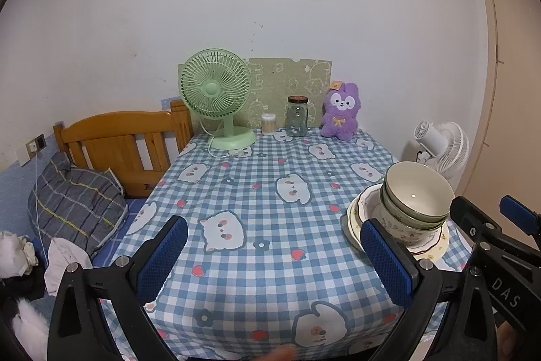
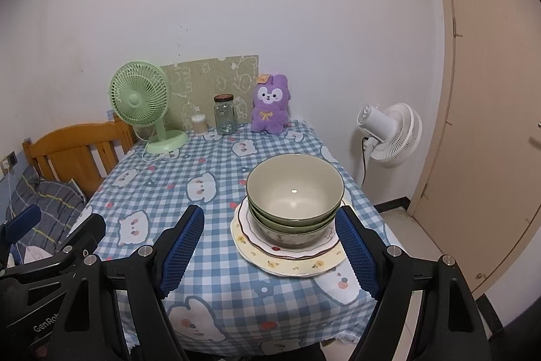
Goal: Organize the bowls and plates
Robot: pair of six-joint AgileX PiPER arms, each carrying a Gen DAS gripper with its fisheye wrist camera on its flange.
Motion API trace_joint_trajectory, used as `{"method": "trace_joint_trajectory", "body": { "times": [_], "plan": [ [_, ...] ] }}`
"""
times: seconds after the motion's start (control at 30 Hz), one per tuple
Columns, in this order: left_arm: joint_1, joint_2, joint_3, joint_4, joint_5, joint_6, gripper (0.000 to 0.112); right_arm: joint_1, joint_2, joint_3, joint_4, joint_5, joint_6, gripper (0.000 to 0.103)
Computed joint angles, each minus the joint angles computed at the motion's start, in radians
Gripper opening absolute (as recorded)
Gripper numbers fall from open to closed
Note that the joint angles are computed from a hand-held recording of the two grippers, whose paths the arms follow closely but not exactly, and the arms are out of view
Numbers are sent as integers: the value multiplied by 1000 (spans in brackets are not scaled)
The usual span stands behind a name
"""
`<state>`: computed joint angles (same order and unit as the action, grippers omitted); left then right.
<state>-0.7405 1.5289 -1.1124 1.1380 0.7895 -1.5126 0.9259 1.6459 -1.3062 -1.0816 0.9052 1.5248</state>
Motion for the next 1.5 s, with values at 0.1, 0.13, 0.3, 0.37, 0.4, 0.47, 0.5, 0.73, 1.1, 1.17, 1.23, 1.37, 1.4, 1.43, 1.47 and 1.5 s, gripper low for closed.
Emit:
{"method": "trace_joint_trajectory", "body": {
  "times": [0.1,0.13,0.3,0.37,0.4,0.47,0.5,0.73,1.1,1.17,1.23,1.37,1.4,1.43,1.47,1.5],
  "plan": [
    [1,2,-3,-5,-5,1,103,0,-2,3,-8,0,7,82],
    [1,3,-6,-9,-4,3,103,2,-3,4,-11,3,11,82],
    [2,2,-6,-7,-5,1,103,6,-5,4,-19,12,17,83],
    [3,1,-5,-12,-7,3,103,8,-3,2,-21,14,16,83],
    [8,1,-7,-18,-13,10,103,8,-2,1,-21,14,15,83],
    [13,4,-14,-31,-19,17,103,8,-3,2,-21,14,17,84],
    [13,4,-14,-28,-16,16,103,8,-2,0,-19,14,14,84],
    [7,13,-20,-24,-6,5,103,5,5,-8,-14,12,8,84],
    [8,13,-22,-25,-6,7,103,-1,6,-6,-13,4,7,85],
    [9,13,-22,-26,-5,8,103,-1,6,-5,-14,4,8,85],
    [9,12,-22,-26,-7,8,103,-1,5,-4,-14,4,9,85],
    [8,13,-24,-27,-5,9,103,-2,5,-3,-15,3,9,85],
    [9,12,-23,-26,-6,10,103,-2,6,-4,-16,3,10,85],
    [14,13,-22,-25,-10,9,103,-3,5,-2,-15,2,9,85],
    [14,13,-22,-26,-11,10,103,-3,6,-3,-16,2,10,85],
    [14,13,-22,-26,-11,10,103,-6,6,-1,-17,-2,11,85]
  ]
}}
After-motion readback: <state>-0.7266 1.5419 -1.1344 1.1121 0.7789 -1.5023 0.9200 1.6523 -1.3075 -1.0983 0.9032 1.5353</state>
